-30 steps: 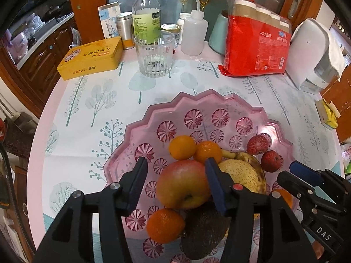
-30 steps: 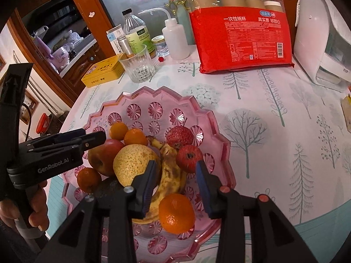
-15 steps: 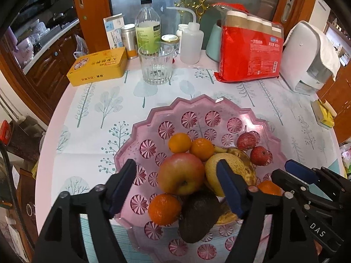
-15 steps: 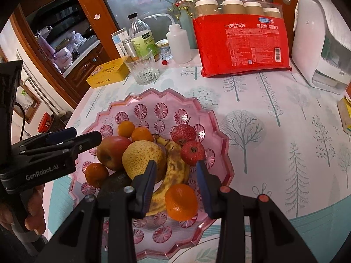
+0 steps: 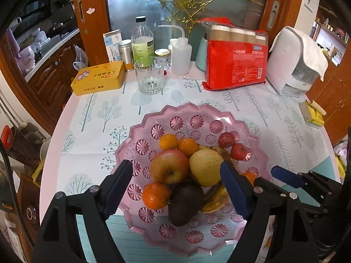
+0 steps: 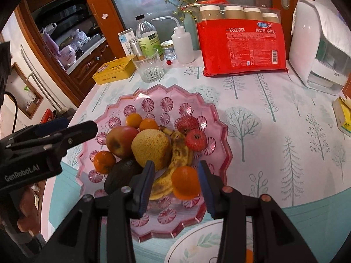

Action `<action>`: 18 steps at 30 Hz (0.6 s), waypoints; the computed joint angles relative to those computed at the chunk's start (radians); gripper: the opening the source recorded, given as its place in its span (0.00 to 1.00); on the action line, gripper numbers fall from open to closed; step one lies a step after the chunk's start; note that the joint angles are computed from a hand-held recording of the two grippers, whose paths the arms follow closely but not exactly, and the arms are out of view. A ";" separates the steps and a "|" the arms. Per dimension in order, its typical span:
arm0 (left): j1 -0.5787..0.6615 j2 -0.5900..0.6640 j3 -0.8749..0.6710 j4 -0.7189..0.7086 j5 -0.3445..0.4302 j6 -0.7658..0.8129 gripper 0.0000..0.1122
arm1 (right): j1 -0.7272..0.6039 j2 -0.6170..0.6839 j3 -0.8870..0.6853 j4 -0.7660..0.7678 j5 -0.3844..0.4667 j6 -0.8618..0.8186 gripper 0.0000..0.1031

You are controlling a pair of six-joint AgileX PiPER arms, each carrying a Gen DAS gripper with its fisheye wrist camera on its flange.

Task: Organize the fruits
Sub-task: 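Withdraw both open grippers from the bowl back to the white plate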

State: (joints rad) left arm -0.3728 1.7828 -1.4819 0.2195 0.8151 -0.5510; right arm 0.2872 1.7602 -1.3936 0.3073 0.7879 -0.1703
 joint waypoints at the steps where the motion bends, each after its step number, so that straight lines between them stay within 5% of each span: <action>1: -0.008 -0.014 0.008 0.004 0.000 -0.007 0.72 | 0.001 -0.014 0.011 -0.003 0.002 0.002 0.40; 7: -0.068 -0.108 0.088 0.077 -0.058 -0.097 0.72 | -0.011 -0.104 0.078 -0.019 0.009 0.016 0.40; 18: -0.206 -0.202 0.095 0.059 -0.012 -0.082 0.72 | -0.091 -0.351 0.232 -0.077 0.073 0.065 0.40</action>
State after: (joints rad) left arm -0.5791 1.5811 -1.3870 0.2780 0.8030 -0.6334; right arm 0.1966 1.4092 -1.1615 0.2306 0.8614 -0.1056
